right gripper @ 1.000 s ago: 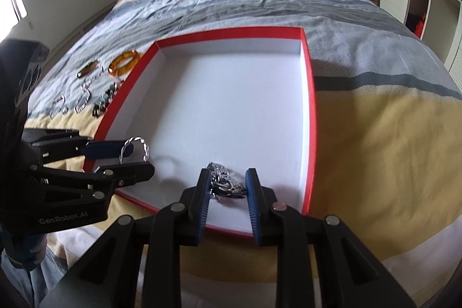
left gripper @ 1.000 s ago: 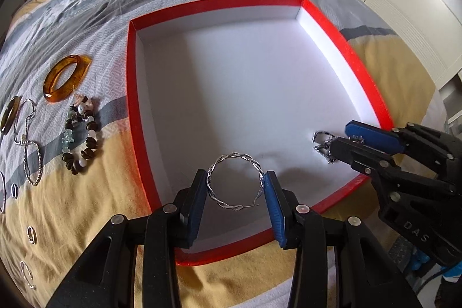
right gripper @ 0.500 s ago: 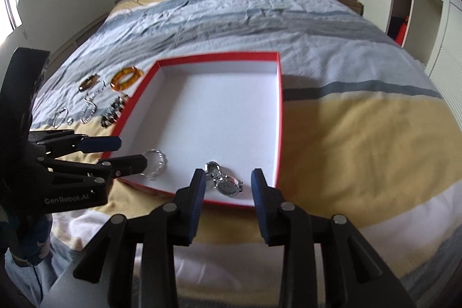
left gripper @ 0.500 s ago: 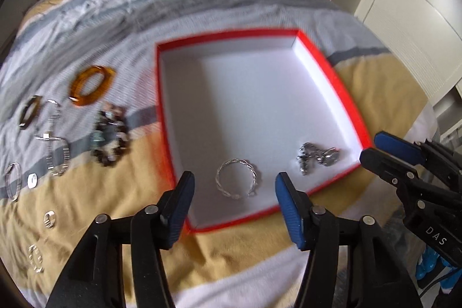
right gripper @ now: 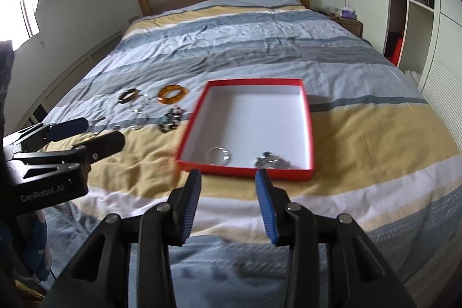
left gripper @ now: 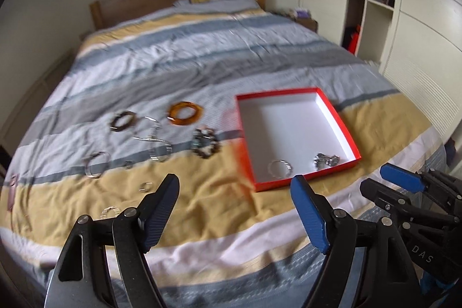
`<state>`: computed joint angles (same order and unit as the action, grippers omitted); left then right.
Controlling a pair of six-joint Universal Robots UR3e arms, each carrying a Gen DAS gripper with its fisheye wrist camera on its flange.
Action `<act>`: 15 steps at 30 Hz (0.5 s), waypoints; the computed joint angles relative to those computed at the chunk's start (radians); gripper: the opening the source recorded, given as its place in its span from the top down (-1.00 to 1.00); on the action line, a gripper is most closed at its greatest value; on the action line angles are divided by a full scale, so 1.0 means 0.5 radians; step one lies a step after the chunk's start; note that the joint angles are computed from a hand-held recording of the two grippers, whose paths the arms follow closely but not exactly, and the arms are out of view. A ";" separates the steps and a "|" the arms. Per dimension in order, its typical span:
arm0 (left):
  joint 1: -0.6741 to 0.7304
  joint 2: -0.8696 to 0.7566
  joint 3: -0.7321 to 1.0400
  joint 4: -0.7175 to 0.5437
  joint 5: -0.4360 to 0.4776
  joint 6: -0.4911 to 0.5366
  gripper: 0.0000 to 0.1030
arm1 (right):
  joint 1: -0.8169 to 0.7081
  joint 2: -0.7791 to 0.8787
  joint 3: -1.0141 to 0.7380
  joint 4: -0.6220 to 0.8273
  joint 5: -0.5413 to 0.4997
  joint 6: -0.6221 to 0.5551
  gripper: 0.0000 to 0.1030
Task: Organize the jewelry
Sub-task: 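Lift both tools away from the box back toward the jewelry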
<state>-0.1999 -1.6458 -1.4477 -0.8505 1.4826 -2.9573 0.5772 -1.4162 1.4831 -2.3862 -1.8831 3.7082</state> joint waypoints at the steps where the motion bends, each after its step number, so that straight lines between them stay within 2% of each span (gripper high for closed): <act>1: 0.024 0.081 -0.081 0.036 0.005 0.010 -0.52 | 0.035 0.017 -0.036 0.017 -0.022 0.020 0.26; 8: 0.376 0.710 -0.595 0.159 -0.131 0.147 -0.53 | 0.376 0.283 -0.513 0.220 -0.296 0.187 0.23; 15: 0.909 1.214 -0.850 -0.047 -0.505 0.303 -0.53 | 0.632 0.620 -1.105 0.513 -0.560 0.284 0.15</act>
<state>0.2547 -1.0388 -1.8725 -0.8741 1.2298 -2.8056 0.8933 -1.1062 0.9305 -2.1299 -2.1631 3.8504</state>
